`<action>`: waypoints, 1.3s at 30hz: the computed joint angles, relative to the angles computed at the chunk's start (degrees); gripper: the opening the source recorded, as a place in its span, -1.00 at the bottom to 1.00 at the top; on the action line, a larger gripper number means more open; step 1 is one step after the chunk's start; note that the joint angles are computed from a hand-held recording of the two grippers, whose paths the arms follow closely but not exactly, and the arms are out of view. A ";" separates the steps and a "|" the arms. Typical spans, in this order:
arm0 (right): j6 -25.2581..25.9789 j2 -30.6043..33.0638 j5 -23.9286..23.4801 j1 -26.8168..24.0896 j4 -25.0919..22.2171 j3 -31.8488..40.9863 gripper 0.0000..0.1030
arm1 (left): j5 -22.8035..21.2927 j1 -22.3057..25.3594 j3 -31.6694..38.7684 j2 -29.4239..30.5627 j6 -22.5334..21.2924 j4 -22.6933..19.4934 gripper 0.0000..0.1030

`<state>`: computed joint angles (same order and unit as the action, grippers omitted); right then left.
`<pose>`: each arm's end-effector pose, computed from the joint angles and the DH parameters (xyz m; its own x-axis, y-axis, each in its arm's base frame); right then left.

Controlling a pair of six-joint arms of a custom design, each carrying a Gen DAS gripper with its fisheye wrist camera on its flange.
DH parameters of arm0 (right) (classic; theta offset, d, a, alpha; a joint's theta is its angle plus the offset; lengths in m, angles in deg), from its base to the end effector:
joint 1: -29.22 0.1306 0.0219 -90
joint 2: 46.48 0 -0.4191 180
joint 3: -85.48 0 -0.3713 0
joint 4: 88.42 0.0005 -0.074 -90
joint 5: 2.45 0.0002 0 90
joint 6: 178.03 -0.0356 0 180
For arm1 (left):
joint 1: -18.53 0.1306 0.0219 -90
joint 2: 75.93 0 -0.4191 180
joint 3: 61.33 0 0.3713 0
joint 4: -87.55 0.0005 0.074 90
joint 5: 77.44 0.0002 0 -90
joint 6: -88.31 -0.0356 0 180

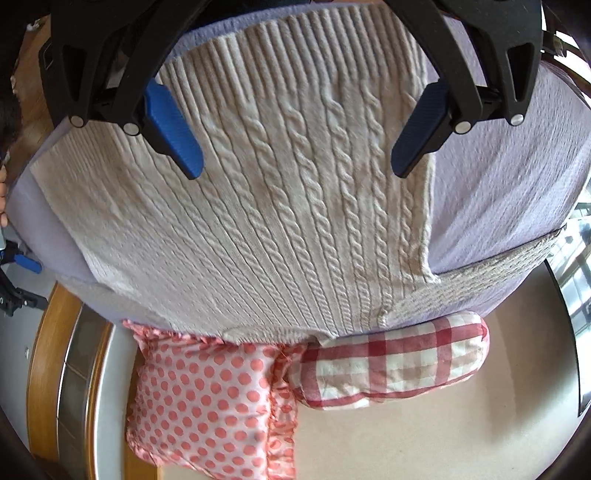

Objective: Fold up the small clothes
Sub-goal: 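Grasp the sweater sleeve cuff with the right gripper and lift it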

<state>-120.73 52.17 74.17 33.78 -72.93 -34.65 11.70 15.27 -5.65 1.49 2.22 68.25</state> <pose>0.4720 0.0454 0.2692 -0.4879 0.4883 -0.7235 -0.0305 0.8188 0.5732 0.3575 -0.0203 0.3300 -0.6571 -0.0309 -0.7532 0.0008 0.9991 -0.0416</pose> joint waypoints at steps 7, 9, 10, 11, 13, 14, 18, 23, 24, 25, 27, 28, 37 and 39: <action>-15.95 12.94 0.79 -13.22 -12.55 17.21 0.25 | 6.46 11.45 4.48 3.10 4.20 6.26 0.97; -20.45 15.72 1.07 -15.19 -13.60 19.75 0.12 | 6.74 14.03 5.90 4.42 6.22 7.11 0.97; -21.56 16.77 1.48 -15.85 -14.17 20.84 0.08 | 6.42 15.19 6.54 5.09 7.58 7.57 0.97; -22.31 17.63 2.53 -16.21 -14.97 21.79 0.03 | 6.02 16.21 6.92 5.58 8.76 8.15 0.97; -23.78 18.85 3.84 -17.02 -15.59 22.94 -0.02 | 4.99 17.97 7.53 6.78 10.86 9.25 0.97; -24.71 19.71 3.98 -17.28 -15.93 23.79 -0.04 | 4.76 18.68 7.70 7.14 11.58 9.44 0.97; -27.13 22.08 4.72 -17.80 -12.91 25.70 -0.14 | 4.22 20.81 9.43 9.73 13.25 8.10 0.97; -22.48 22.48 6.09 -17.24 -14.14 27.24 -0.81 | 3.68 22.95 11.05 11.82 12.05 5.60 0.97; -20.11 20.93 7.17 -16.52 -11.85 26.04 -0.82 | 4.14 23.45 11.36 12.07 11.33 4.95 0.97; -17.20 19.05 8.18 -15.61 -10.28 24.99 -0.82 | 4.60 23.97 11.44 12.14 10.70 4.83 0.97; -11.73 15.28 8.58 -12.80 -7.55 23.82 -0.82 | 4.25 24.77 11.47 12.06 9.77 5.24 0.97; -9.65 13.60 7.55 -11.12 -6.33 23.65 -0.82 | 3.94 25.13 11.58 12.07 9.42 5.59 0.97; 4.90 14.19 -9.21 10.14 -9.59 35.27 -0.82 | 5.62 29.39 17.78 16.55 11.91 1.74 0.97; 10.98 18.68 -11.65 14.50 -20.59 42.51 -0.80 | 8.91 31.04 19.31 18.14 14.31 0.35 0.96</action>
